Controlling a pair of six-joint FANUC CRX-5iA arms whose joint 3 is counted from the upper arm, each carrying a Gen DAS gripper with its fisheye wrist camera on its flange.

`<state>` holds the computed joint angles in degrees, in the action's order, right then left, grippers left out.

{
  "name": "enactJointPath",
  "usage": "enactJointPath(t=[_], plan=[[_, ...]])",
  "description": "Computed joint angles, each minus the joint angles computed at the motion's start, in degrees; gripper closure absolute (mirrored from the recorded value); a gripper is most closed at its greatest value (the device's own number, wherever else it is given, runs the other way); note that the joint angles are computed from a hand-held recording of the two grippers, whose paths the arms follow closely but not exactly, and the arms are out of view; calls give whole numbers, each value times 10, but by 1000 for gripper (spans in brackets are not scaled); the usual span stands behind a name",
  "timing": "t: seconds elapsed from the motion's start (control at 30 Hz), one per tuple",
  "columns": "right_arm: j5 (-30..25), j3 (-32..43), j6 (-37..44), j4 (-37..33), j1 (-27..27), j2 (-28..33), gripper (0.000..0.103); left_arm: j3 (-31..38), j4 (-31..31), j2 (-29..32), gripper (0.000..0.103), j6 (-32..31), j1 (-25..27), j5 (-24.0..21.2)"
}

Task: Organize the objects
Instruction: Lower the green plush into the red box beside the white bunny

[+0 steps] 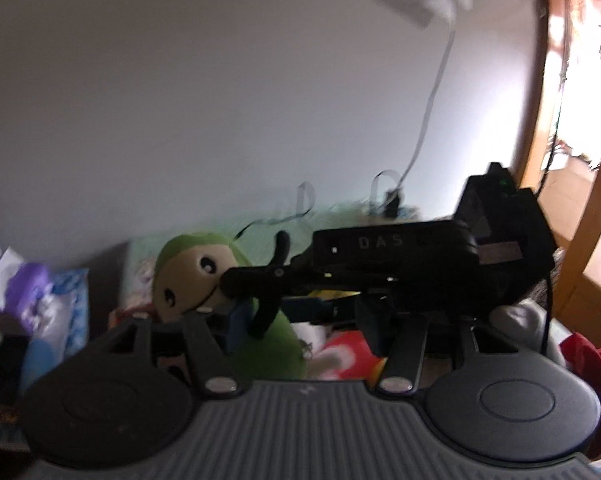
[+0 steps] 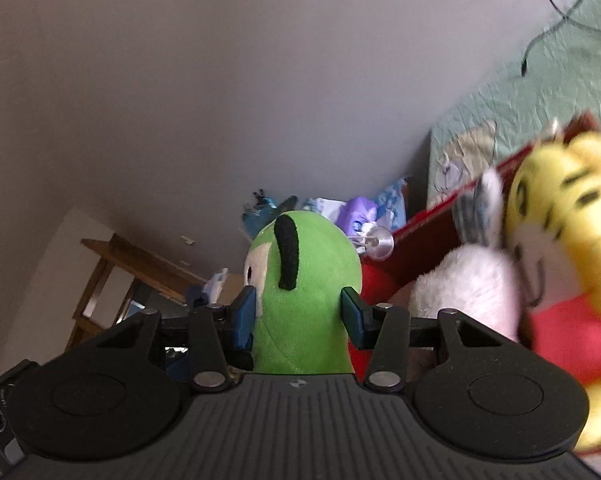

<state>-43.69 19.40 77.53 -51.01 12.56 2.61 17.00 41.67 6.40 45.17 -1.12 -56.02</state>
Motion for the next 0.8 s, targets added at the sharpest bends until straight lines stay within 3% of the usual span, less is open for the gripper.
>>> enactJointPath(t=[0.17, 0.33, 0.4, 0.53, 0.8], plan=[[86, -41, -85, 161, 75, 5, 55, 17, -49, 30, 47, 49, 17, -22], [80, -53, -159, 323, 126, 3, 55, 10, -75, 41, 44, 78, 32, -50], [64, -53, -184, 341, 132, 2, 54, 2, -63, 42, 44, 71, 37, -60], [-2, -16, -196, 291, 113, 18, 54, -29, -49, 18, 42, 47, 46, -58], [17, -37, -246, 402, 155, 21, 56, 23, -100, 51, 41, 106, 37, -66]])
